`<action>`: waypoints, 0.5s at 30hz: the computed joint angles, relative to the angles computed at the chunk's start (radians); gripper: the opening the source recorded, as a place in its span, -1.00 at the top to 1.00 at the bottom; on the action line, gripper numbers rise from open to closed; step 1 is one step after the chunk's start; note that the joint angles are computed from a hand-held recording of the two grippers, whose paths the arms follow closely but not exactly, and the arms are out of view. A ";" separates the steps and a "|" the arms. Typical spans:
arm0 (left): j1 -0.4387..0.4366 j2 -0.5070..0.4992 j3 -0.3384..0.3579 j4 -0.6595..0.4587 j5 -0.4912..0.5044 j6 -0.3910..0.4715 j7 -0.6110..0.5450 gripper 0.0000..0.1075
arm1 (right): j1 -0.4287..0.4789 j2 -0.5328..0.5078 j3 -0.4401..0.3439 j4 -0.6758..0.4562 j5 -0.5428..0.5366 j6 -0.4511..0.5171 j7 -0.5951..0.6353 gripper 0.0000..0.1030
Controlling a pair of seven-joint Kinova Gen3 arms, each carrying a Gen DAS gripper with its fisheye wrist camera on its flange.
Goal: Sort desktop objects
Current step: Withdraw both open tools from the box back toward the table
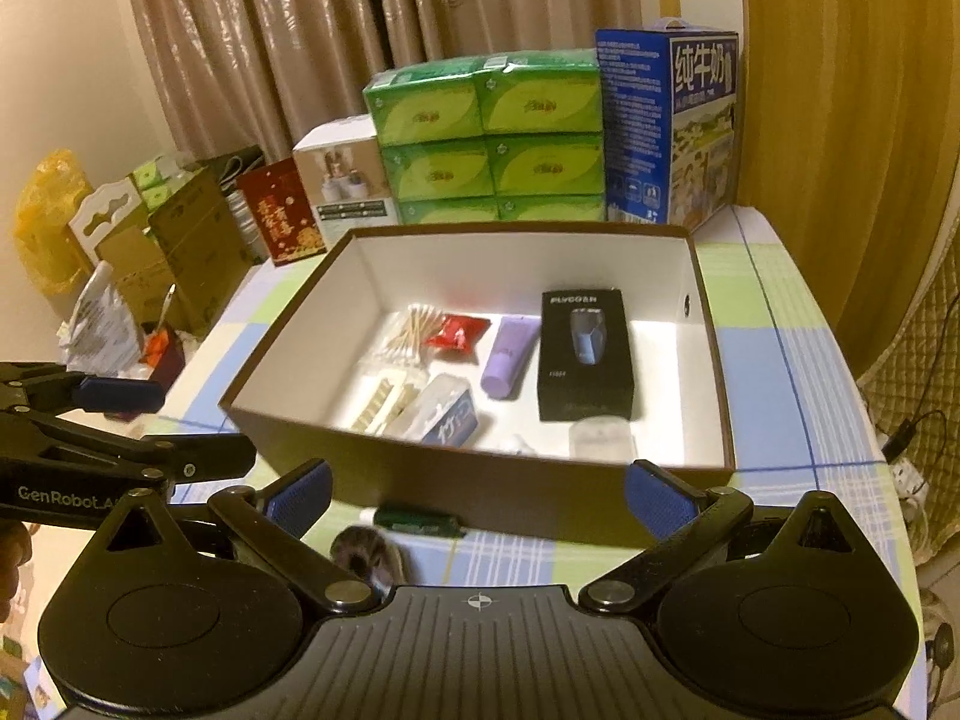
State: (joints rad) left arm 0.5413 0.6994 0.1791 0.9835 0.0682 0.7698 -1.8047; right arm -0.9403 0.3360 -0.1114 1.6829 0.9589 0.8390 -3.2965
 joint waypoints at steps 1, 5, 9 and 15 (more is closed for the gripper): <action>0.000 -0.007 0.000 0.013 0.001 -0.004 -0.001 -0.62 | -0.005 -0.002 -0.002 0.004 0.000 0.002 -0.004 -0.96; -0.002 -0.039 0.003 0.075 -0.001 -0.023 -0.005 -0.62 | -0.016 -0.004 -0.012 0.015 -0.008 0.010 -0.014 -0.96; -0.003 -0.061 0.004 0.121 -0.004 -0.036 0.000 -0.62 | -0.024 -0.005 -0.020 0.024 -0.026 0.019 -0.024 -0.96; -0.006 -0.085 0.006 0.176 -0.011 -0.053 0.007 -0.62 | -0.035 -0.008 -0.031 0.039 -0.040 0.016 -0.031 -0.96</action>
